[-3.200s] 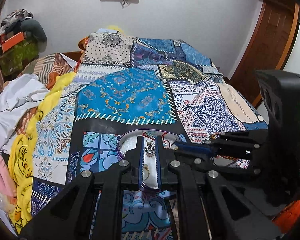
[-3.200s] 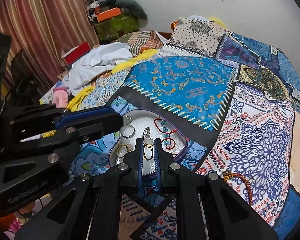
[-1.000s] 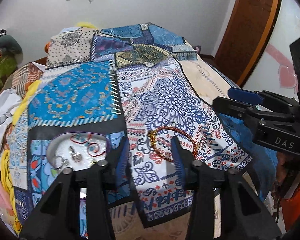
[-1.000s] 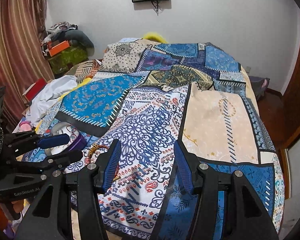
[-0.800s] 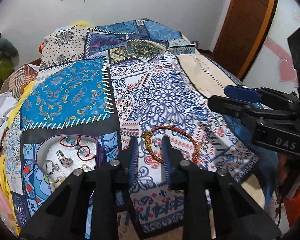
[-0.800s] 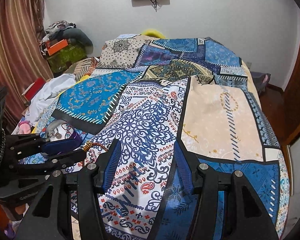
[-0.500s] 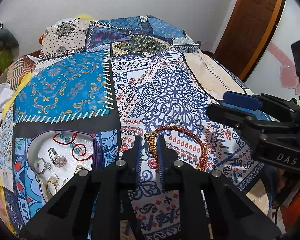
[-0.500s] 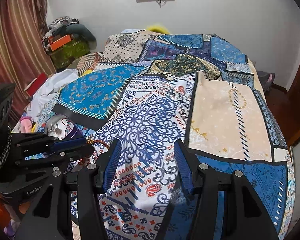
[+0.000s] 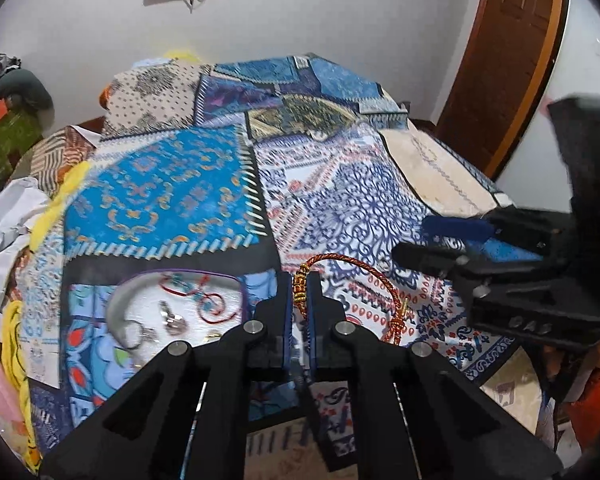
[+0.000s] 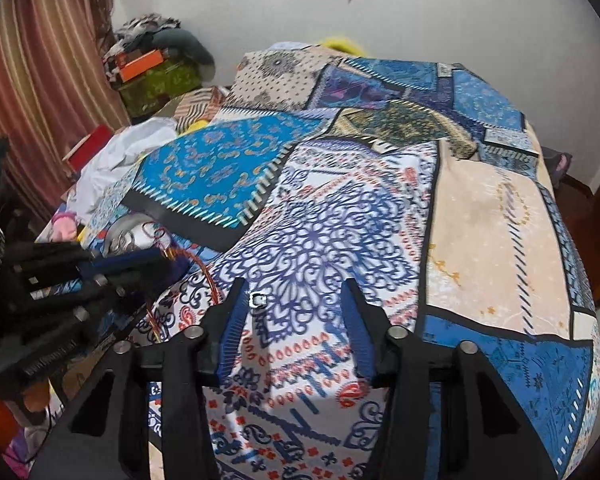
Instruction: Organize jewelry
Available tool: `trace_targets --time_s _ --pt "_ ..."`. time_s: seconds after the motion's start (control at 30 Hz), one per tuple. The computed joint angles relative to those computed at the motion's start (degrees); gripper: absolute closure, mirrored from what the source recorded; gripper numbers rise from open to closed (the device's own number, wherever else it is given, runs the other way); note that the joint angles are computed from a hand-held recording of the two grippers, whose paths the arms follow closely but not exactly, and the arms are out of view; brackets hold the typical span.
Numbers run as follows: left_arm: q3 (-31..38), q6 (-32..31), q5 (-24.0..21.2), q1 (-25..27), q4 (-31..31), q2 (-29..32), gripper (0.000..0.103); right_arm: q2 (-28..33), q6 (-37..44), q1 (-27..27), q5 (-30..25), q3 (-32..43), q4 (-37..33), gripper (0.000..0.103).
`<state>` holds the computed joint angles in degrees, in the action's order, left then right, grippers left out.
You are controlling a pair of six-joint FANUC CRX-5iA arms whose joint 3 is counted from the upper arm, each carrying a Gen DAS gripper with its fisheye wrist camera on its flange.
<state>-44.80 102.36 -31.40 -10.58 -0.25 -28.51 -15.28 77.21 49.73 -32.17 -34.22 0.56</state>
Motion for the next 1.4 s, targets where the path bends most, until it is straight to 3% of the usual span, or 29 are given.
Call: trace_targets --time_s 0.07,0.3,0.37,0.57,1.0,1.4 --pt "0.2 1.2 -0.6 0.1 -1.3 -1.3 0.098 0.9 1.7 0.2 -0.9 0.9 -1.2 0.07" --pt "-0.4 2.0 -0.9 0.4 -1.8 -2.4 0.098 2.0 4.1 0.8 -2.2 1.7 -1.7 0.077" --pt "-0.3 2.6 -1.0 0.1 -2.3 -2.1 0.098 2.6 5.8 0.7 -2.8 2.4 -3.0 0.086" --pt "-0.7 2.8 -1.2 0.2 -2.0 -2.5 0.098 3.3 4.6 2.0 -2.5 1.7 -0.4 0.093" --pt "0.8 6.7 -4.7 -1.0 -6.0 -6.6 0.098 -0.1 1.2 1.3 -1.5 0.7 -0.4 0.095" --pt "2.1 11.0 -9.1 -1.4 -10.9 -12.4 0.098 -6.1 -10.0 7.4 1.4 -2.9 11.1 0.095"
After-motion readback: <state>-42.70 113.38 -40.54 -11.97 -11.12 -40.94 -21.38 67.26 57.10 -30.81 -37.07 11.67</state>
